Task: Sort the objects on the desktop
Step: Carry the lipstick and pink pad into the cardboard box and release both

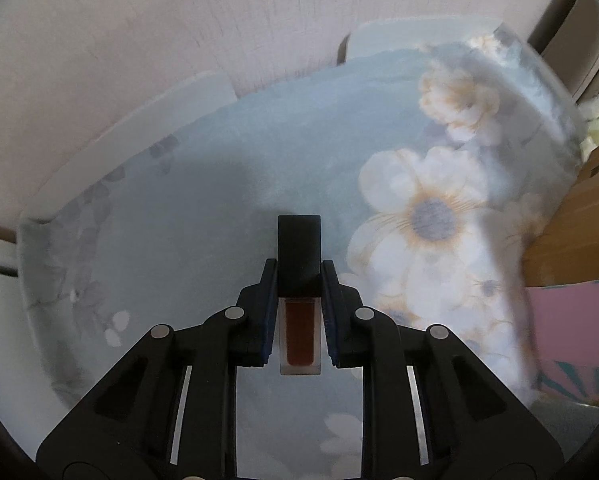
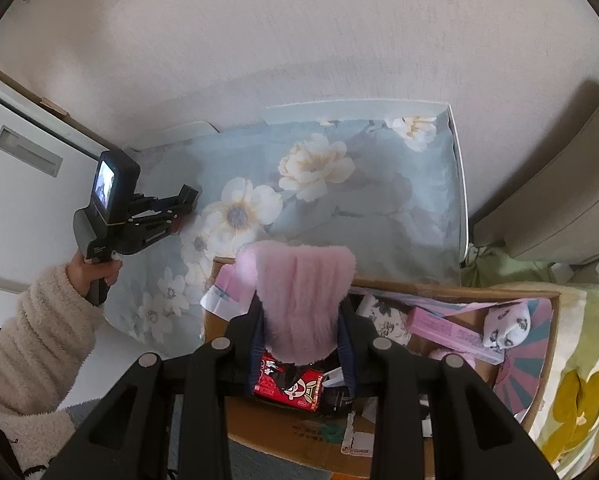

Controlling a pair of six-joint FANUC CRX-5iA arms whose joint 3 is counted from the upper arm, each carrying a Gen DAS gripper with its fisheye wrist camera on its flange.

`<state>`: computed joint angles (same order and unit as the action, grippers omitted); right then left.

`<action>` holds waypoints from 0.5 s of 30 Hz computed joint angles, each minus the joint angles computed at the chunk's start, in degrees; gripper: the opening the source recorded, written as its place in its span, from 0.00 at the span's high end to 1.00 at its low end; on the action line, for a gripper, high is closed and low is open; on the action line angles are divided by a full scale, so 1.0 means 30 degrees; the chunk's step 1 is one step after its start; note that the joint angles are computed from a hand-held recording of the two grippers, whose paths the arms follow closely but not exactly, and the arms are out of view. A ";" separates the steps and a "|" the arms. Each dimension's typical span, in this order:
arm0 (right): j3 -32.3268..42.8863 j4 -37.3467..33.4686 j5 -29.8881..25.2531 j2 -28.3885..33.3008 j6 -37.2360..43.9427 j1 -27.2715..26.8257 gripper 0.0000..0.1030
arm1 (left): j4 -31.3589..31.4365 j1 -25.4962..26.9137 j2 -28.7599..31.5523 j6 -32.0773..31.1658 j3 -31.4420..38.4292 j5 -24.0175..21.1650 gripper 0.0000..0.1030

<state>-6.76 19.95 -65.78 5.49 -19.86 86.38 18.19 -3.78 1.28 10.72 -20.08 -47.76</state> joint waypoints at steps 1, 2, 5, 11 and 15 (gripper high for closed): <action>0.0085 0.0029 -0.0137 -0.0015 0.0130 0.0011 0.71 | 0.0162 0.0082 -0.0311 -0.0163 -0.0017 -0.0398 0.83; 0.0208 0.0074 -0.0349 -0.0027 0.0283 0.0042 0.71 | 0.0461 0.0163 -0.0899 -0.0534 -0.0200 -0.0690 0.83; 0.0473 0.0240 -0.0996 -0.0180 0.0627 0.0239 0.71 | 0.1199 0.0178 -0.2353 -0.1194 -0.0314 -0.1720 0.83; 0.0417 0.0962 -0.2658 -0.0871 0.0340 0.1267 0.71 | 0.2967 -0.0271 -0.5156 -0.1853 -0.1022 -0.3325 0.83; -0.0214 0.1111 -0.3472 -0.1646 -0.0428 0.2178 0.71 | 0.3145 -0.0906 -0.6931 -0.1844 -0.1979 -0.4588 0.83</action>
